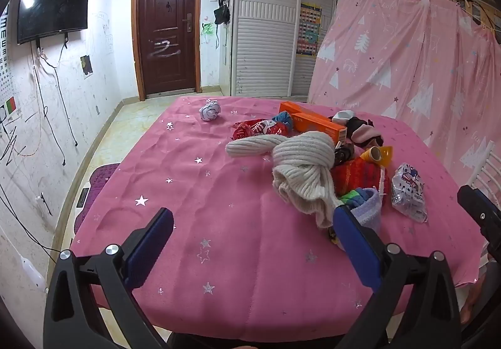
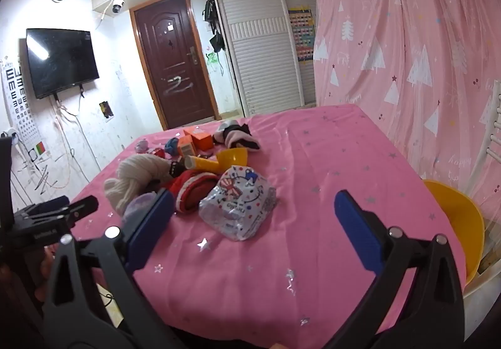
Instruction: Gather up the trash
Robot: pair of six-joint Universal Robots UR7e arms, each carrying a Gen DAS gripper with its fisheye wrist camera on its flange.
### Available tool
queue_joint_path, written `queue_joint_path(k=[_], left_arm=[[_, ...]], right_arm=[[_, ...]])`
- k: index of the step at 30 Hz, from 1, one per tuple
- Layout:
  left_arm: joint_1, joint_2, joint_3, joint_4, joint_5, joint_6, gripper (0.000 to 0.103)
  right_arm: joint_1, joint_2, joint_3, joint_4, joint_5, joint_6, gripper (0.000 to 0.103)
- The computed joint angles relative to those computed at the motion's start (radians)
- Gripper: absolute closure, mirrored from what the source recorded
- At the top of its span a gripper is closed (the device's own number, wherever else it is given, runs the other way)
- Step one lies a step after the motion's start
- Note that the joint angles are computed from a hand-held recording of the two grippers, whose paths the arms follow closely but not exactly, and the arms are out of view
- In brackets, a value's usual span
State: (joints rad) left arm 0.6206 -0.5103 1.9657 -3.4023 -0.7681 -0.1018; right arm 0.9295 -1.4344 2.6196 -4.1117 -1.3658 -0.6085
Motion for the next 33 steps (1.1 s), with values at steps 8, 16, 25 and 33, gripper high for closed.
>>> queue_joint_path(k=[8, 16, 25, 33], left_arm=[[0.0, -0.004, 0.001, 0.004, 0.0, -0.004, 0.008], [-0.001, -0.005, 0.002, 0.006, 0.001, -0.004, 0.008], [-0.007, 0.002, 0.008, 0.004, 0.001, -0.016, 0.008], [-0.008, 0.004, 0.009, 0.008, -0.003, -0.021, 0.008]], right_arm=[[0.002, 0.001, 0.0, -0.003, -0.005, -0.004, 0.004], [0.003, 0.003, 0.0, -0.004, -0.006, -0.004, 0.004], [0.005, 0.004, -0.001, -0.003, -0.009, -0.004, 0.004], [0.005, 0.01, -0.004, -0.005, -0.01, -0.005, 0.004]])
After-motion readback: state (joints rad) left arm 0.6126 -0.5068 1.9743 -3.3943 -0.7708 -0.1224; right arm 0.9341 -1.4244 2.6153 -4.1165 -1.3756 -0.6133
